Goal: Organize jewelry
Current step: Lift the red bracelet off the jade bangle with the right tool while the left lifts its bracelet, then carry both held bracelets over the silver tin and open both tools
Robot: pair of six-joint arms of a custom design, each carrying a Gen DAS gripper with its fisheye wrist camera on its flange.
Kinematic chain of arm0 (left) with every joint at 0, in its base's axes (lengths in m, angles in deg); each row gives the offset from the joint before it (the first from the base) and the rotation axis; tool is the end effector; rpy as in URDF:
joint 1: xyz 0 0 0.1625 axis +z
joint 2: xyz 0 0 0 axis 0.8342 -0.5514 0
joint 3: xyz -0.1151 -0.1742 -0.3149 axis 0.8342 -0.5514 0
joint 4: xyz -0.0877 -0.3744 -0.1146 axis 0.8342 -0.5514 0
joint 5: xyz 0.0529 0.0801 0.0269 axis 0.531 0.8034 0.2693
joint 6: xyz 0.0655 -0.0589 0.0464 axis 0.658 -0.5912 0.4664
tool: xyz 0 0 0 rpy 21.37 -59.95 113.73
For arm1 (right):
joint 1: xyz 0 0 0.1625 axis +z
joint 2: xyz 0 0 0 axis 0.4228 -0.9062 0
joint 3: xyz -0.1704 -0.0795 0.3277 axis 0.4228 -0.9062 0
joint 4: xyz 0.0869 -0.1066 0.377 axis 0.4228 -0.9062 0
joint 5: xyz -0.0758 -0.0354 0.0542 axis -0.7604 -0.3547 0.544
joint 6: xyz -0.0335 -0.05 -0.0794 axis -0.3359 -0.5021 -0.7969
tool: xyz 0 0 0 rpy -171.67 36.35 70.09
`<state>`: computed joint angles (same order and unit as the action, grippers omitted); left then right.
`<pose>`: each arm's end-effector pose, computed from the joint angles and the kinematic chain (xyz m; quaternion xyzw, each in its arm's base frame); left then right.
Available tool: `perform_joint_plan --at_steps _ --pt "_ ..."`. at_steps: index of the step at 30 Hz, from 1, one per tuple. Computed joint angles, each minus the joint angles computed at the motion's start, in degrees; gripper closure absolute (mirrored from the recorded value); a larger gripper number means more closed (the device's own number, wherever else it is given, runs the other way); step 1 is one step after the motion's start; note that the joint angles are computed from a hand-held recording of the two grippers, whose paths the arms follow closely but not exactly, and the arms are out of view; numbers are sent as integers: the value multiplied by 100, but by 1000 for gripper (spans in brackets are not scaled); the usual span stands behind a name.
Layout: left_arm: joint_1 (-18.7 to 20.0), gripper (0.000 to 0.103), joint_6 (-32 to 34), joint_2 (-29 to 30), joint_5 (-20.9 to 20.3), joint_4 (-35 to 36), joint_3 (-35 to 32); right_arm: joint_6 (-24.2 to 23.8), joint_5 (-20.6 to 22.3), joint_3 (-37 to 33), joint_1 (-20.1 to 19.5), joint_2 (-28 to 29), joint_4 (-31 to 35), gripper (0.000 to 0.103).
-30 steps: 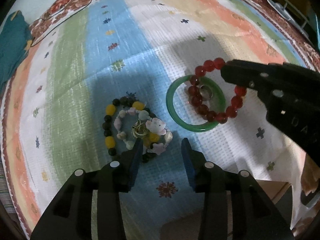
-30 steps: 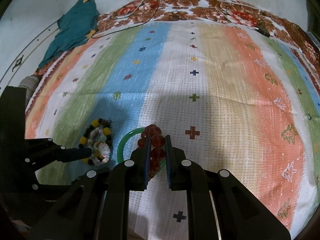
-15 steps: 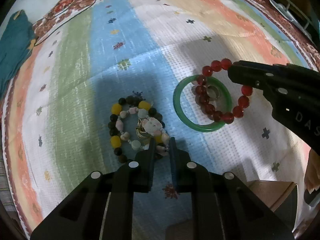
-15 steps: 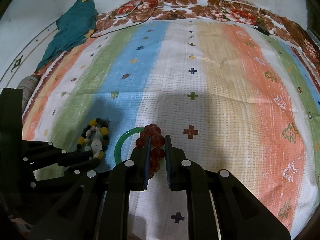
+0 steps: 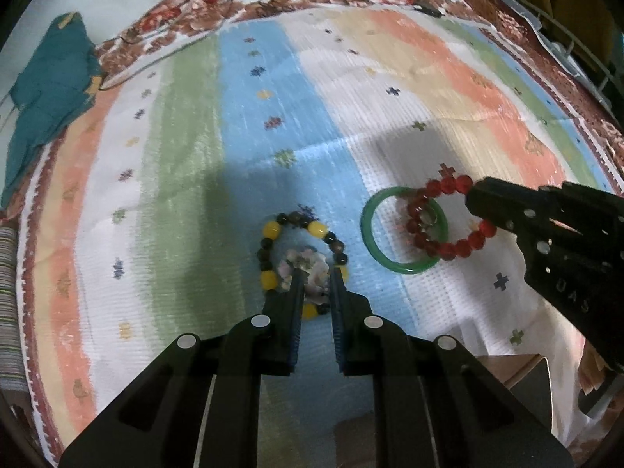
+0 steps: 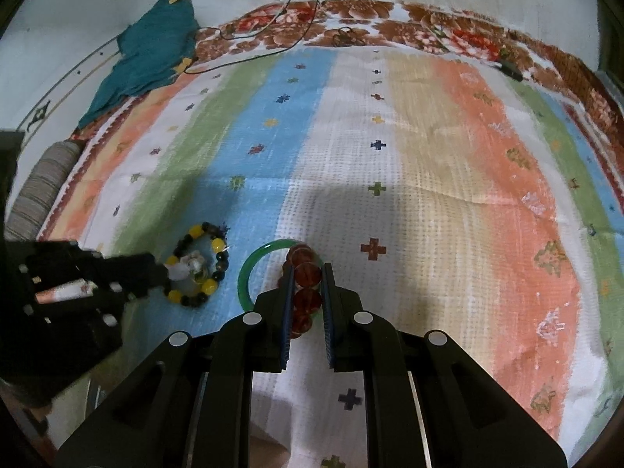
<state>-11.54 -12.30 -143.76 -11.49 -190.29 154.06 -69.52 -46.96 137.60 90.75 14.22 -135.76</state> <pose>-0.1568 -0.4524 0.2736 0.0811 0.8977 -0.1959 0.3863 0.3340 -0.4954 0.0629 0.3108 -0.9072 0.1618 0.2329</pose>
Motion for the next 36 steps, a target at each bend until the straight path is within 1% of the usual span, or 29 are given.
perform_joint_plan --at_steps 3,7,12,15,19,24,27,32,36 --pt "-100 90 -187 -106 156 181 -4 -71 -77 66 66 -52 -56 89" --pt "-205 90 -272 -259 179 198 24 -139 -132 155 136 -131 -124 89" --pt "-383 90 -471 -393 273 351 56 -93 -140 363 176 -282 -228 89" --pt "-465 90 -585 -470 221 431 67 -65 -144 481 193 -380 -283 89" --pt "-659 90 -741 -552 324 551 105 -45 -140 624 238 -523 -386 89" --pt "-922 90 -1018 -673 526 579 199 -105 -179 826 371 -722 -739 89" --pt "-1086 90 -1171 -756 635 623 287 -128 -126 903 424 -859 -840 89" --pt "-1307 90 -1332 -882 659 655 390 -177 -111 1058 494 -1008 -1008 89" --pt "-1556 90 -1495 -999 738 791 474 -230 -94 1205 557 -1106 -1175 89"
